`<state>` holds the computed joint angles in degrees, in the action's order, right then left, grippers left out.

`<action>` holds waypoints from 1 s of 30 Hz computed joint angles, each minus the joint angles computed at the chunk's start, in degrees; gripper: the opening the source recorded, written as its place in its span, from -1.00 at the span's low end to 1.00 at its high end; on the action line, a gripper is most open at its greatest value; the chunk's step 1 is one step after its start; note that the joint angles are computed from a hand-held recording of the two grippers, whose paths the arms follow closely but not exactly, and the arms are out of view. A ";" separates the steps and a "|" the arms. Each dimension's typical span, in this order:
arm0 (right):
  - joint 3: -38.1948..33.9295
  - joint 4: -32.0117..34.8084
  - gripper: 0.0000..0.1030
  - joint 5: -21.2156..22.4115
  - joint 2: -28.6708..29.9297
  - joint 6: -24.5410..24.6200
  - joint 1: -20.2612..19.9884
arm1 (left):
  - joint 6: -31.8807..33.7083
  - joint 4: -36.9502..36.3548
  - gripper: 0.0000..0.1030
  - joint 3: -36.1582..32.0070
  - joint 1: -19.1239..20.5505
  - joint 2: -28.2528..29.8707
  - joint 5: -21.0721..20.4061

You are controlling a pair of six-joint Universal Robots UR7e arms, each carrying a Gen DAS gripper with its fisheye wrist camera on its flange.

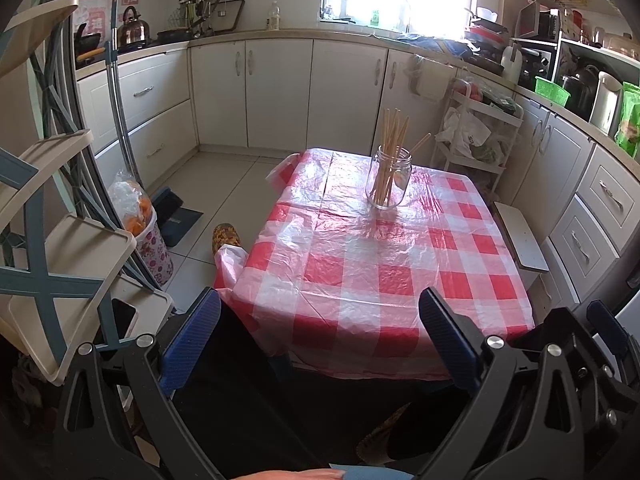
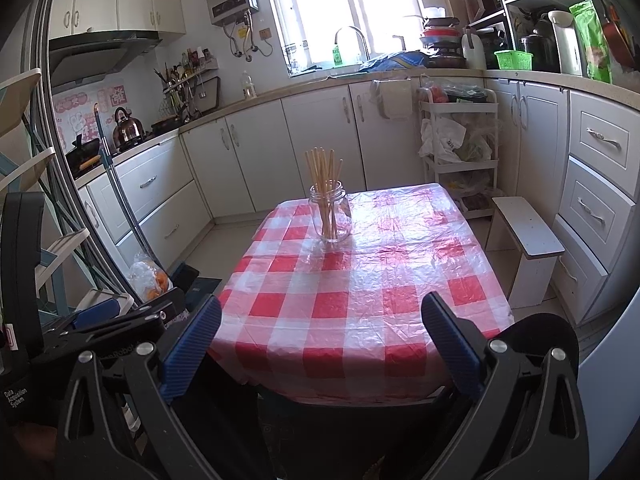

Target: Organize utensils

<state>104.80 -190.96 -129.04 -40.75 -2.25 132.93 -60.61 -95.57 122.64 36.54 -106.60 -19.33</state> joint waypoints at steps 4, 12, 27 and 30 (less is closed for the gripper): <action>-0.11 -0.04 0.86 0.07 0.08 -0.13 -0.03 | 0.78 -0.82 0.85 0.13 0.19 -0.14 -0.08; -0.62 -0.23 0.86 0.03 0.52 -0.34 0.01 | 1.46 -1.45 0.85 0.29 0.31 -0.20 0.06; -0.65 -0.41 0.86 0.07 0.56 -0.44 -0.05 | 1.83 -1.32 0.85 0.36 0.36 -0.33 0.09; -0.84 -0.59 0.86 0.05 0.70 -0.48 -0.04 | 1.71 -1.22 0.85 0.35 0.35 -0.29 0.11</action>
<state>103.96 -191.55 -129.00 -40.05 -2.73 132.89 -58.90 -96.79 122.99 36.89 -106.89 -19.22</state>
